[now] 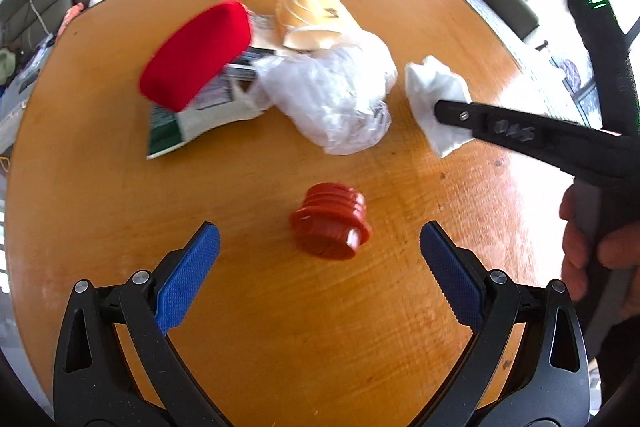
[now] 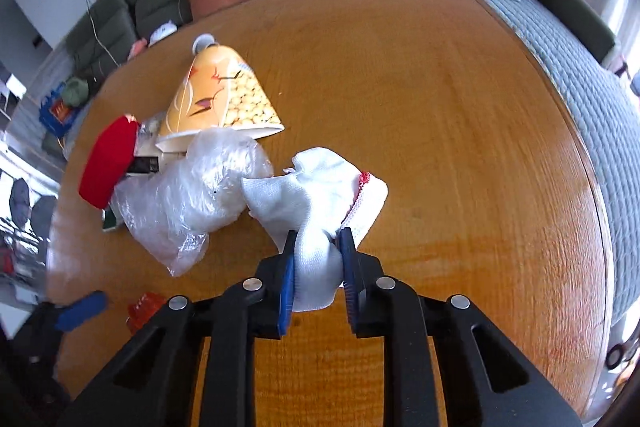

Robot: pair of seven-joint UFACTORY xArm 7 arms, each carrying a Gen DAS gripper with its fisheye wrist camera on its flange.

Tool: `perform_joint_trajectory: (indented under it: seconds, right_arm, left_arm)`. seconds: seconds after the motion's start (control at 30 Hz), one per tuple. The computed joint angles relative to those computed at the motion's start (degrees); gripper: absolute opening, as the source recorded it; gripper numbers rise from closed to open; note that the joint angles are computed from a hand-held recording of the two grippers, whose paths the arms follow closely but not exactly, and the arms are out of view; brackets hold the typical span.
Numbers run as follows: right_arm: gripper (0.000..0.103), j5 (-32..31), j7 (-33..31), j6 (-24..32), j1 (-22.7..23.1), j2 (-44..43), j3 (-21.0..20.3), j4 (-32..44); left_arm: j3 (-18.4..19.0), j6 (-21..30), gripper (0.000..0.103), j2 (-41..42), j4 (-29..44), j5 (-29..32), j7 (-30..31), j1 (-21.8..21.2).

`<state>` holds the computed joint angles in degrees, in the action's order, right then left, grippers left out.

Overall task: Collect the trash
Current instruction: 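Grasp the red bottle cap with the left tool while the right tool grasps the white cloth, then carry the cap and cloth to the black bin and open both tools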

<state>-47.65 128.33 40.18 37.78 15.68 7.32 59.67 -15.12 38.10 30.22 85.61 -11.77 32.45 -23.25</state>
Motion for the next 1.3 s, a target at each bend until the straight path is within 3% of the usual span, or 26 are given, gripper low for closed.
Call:
perform_joint_trajectory:
  seconds: [0.1, 0.17, 0.2, 0.27, 0.37, 0.4, 0.6, 0.9, 1.1, 1.3]
  right_arm:
    - [0.022, -1.15, 2.12, 0.46, 0.54, -1.69, 0.30, -1.48]
    - [0.022, -1.32, 2.32, 1.29, 0.47, -2.23, 0.78, -1.44]
    - [0.022, -1.54, 2.57, 1.64, 0.49, -2.31, 0.98, -1.34]
    - [0.022, -1.56, 2.46, 2.56, 0.43, -1.65, 1.23, 0.13]
    - [0.022, -1.59, 2.23, 3.56, 0.53, -1.36, 1.32, 1.05]
    - [0.022, -1.35, 1.97, 3.84, 0.54, -1.20, 1.38, 1.41]
    - [0.022, -0.51, 0.28, 5.85, 1.32, 0.14, 1.44, 4.24]
    - [0.022, 0.28, -3.51, 10.56, 4.73, 5.71, 0.44, 14.55]
    - [0.022, 1.56, -8.69, 13.76, 8.28, 13.62, -1.58, 27.62]
    - [0.022, 5.95, -19.49, 17.13, 11.37, 25.50, -4.44, 47.13]
  left_arm:
    - [0.19, 0.07, 0.097, 1.52, 0.78, 0.42, -0.89, -0.86]
    - [0.36, -1.00, 0.091, 2.16, 0.92, 0.92, -1.65, -1.48]
    - [0.57, -1.10, 0.083, 2.59, 1.26, 1.55, -2.05, -1.90]
    - [1.01, -0.49, 0.079, 3.47, 2.27, 2.87, -2.73, -2.53]
    - [0.91, -1.96, 0.060, 3.20, 1.51, 3.68, -2.57, -2.55]
    - [0.76, -2.89, 0.044, 2.86, 0.88, 3.94, -2.11, -2.45]
    - [-0.38, -1.28, 0.044, 2.81, 1.32, 2.03, -0.29, -0.41]
    - [-1.27, -2.09, 0.044, -0.41, -0.84, -3.44, 6.14, 4.45]
    - [-0.58, -0.49, 0.044, -1.54, -0.24, -7.17, 10.51, 8.69]
    - [1.13, 1.09, 0.044, -1.02, 1.95, -9.89, 12.70, 12.49]
